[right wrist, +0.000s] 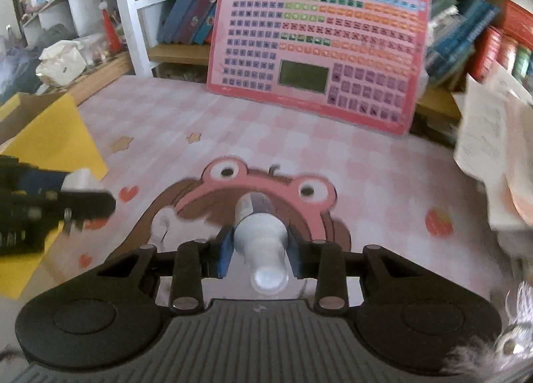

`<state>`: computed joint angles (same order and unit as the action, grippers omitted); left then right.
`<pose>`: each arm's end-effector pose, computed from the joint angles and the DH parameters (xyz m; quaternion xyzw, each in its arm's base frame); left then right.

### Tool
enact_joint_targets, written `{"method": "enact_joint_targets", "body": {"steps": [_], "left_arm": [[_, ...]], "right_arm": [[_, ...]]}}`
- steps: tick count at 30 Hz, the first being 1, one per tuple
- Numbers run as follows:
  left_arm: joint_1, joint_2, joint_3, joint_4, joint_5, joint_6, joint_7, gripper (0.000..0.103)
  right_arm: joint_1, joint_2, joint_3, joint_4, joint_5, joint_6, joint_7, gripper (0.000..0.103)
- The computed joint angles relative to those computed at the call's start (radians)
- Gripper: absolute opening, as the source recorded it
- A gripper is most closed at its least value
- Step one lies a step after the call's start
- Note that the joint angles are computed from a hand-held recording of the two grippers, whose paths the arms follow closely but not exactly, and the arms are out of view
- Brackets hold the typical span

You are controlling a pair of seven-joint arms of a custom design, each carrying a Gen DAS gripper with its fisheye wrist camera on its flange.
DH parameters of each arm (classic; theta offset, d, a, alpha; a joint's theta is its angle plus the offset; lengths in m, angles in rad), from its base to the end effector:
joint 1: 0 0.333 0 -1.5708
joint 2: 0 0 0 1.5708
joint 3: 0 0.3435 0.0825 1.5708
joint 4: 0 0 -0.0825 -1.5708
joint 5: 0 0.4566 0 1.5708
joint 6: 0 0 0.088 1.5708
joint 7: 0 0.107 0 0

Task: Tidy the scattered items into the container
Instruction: 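Carry the plug adapter with the left tool while the right tool carries the tube to the yellow box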

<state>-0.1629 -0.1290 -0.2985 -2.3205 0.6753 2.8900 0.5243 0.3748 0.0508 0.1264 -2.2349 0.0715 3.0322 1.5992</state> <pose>0.5076 -0.2965 0.4452 -0.6470 0.6639 -0.3083 0.2134 0.5605 0.3002 0.4161 -0.7765 0.5136 -0.1643 0.3259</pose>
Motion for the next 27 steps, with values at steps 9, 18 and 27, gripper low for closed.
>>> {"method": "enact_joint_targets", "body": {"steps": [9, 18, 27], "left_arm": [[-0.004, -0.100, -0.027, -0.083, -0.110, 0.030, 0.062, 0.036], [0.019, -0.131, -0.059, -0.100, -0.162, 0.033, 0.085, 0.036], [-0.019, -0.162, -0.036, -0.126, -0.261, 0.051, 0.178, 0.036]], "right_arm": [[0.013, -0.062, -0.005, -0.084, 0.035, -0.039, -0.010, 0.031], [0.012, 0.014, -0.010, -0.002, -0.019, -0.047, -0.029, 0.049], [0.003, 0.023, 0.005, 0.005, -0.038, -0.078, 0.008, 0.030]]}}
